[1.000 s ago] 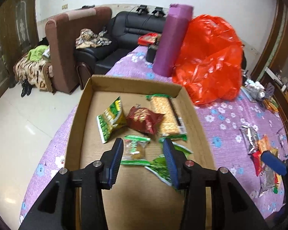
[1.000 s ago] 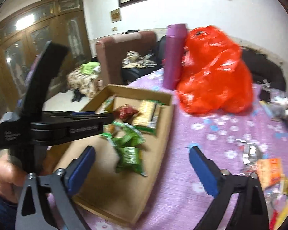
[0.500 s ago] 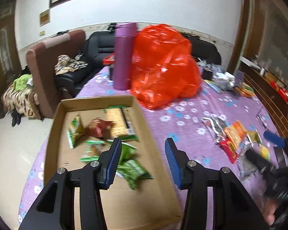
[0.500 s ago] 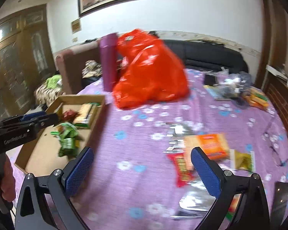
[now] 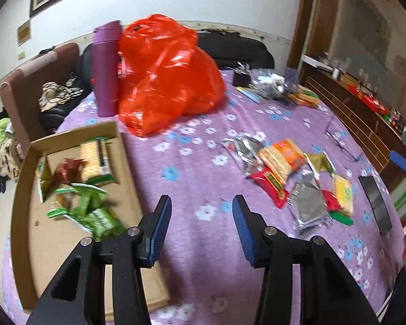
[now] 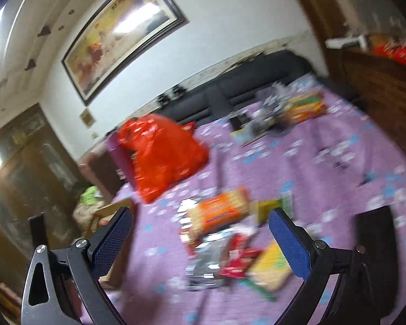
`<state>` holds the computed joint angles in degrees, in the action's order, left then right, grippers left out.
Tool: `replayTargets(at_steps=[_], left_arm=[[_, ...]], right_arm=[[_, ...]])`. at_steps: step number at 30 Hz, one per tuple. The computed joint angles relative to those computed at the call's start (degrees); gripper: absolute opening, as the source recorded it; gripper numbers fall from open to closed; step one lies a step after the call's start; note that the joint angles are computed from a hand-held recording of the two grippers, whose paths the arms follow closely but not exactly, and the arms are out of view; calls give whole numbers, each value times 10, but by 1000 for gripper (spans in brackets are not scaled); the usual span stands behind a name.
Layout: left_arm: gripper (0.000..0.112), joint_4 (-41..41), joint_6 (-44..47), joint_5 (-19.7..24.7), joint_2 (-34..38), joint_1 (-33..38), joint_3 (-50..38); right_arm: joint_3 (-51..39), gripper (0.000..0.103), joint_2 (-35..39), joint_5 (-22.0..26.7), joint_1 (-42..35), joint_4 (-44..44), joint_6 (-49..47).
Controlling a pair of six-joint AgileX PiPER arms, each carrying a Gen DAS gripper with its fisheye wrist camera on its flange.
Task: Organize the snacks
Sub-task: 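Move both tools back over the snack pile on the table, then grasp the yellow WEIDAN cracker pack with the right tool while the left tool approaches the silver foil bag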
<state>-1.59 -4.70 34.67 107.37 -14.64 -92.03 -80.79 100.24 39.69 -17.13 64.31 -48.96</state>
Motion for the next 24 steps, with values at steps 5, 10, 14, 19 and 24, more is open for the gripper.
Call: replayTargets(at_steps=[5, 10, 14, 19, 24], left_arm=[[46, -6, 8, 2, 6, -19, -3], [46, -9, 13, 6, 9, -32, -6], [51, -13, 19, 8, 13, -42, -7], [52, -7, 17, 8, 14, -51, -4], [52, -13, 20, 13, 21, -51, -7]], right_arm=[[-71, 102, 62, 92, -45, -90, 106], [-98, 101, 90, 79, -32, -217, 213], [-95, 101, 89, 32, 10, -358, 322], [-150, 90, 143, 71, 34, -400, 383], [-197, 81, 192, 92, 61, -457, 439]])
